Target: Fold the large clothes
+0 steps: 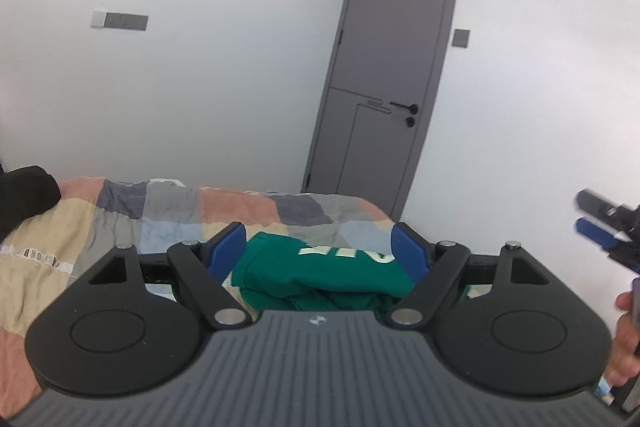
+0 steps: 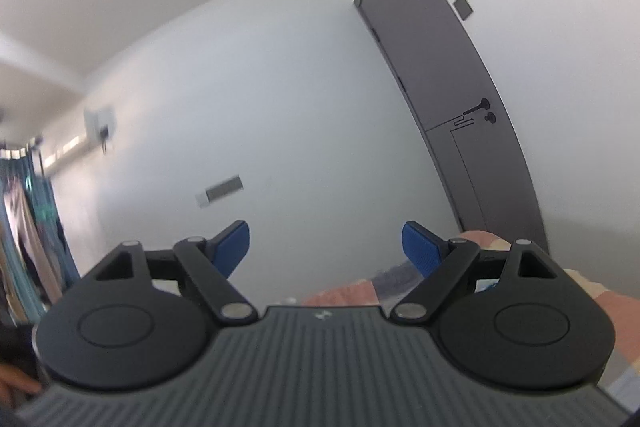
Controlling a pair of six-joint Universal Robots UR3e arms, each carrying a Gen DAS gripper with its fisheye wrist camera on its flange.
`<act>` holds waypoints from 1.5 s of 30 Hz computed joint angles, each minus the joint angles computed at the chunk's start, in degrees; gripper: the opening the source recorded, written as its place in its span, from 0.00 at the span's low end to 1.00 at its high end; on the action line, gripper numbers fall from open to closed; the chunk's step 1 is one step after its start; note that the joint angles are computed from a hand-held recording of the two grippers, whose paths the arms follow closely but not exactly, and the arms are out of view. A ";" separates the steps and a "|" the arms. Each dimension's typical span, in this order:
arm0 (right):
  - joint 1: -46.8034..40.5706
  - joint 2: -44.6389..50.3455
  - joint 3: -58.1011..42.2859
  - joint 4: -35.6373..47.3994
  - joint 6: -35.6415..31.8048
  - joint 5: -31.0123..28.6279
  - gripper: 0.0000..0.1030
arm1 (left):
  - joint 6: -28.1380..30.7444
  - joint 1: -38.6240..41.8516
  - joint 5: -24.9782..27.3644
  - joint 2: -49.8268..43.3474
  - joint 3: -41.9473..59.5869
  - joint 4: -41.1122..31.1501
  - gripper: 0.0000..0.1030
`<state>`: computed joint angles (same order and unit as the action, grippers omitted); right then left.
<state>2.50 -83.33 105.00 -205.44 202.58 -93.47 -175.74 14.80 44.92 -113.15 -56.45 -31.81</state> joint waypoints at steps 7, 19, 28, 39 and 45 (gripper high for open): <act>11.36 1.40 -1.03 8.13 -5.15 -12.82 0.83 | 4.69 4.13 -3.43 13.40 -19.99 5.39 0.81; 21.70 4.31 -5.84 22.13 -4.92 -24.84 0.82 | 9.99 5.32 -2.88 18.33 -31.87 9.20 0.81; 25.73 6.27 -7.45 26.29 -4.59 -31.11 0.82 | 12.36 2.94 1.65 15.47 -33.46 10.42 0.81; 24.93 6.03 -8.04 28.27 -3.80 -30.45 0.82 | 12.18 1.79 3.23 12.98 -31.18 10.09 0.81; 24.58 5.72 -7.88 29.15 -3.04 -29.68 0.82 | 11.54 1.56 3.78 12.43 -30.63 10.59 0.81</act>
<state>27.07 -77.61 97.13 -176.29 199.54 -123.15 -164.21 16.36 48.70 -100.72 -87.08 -21.22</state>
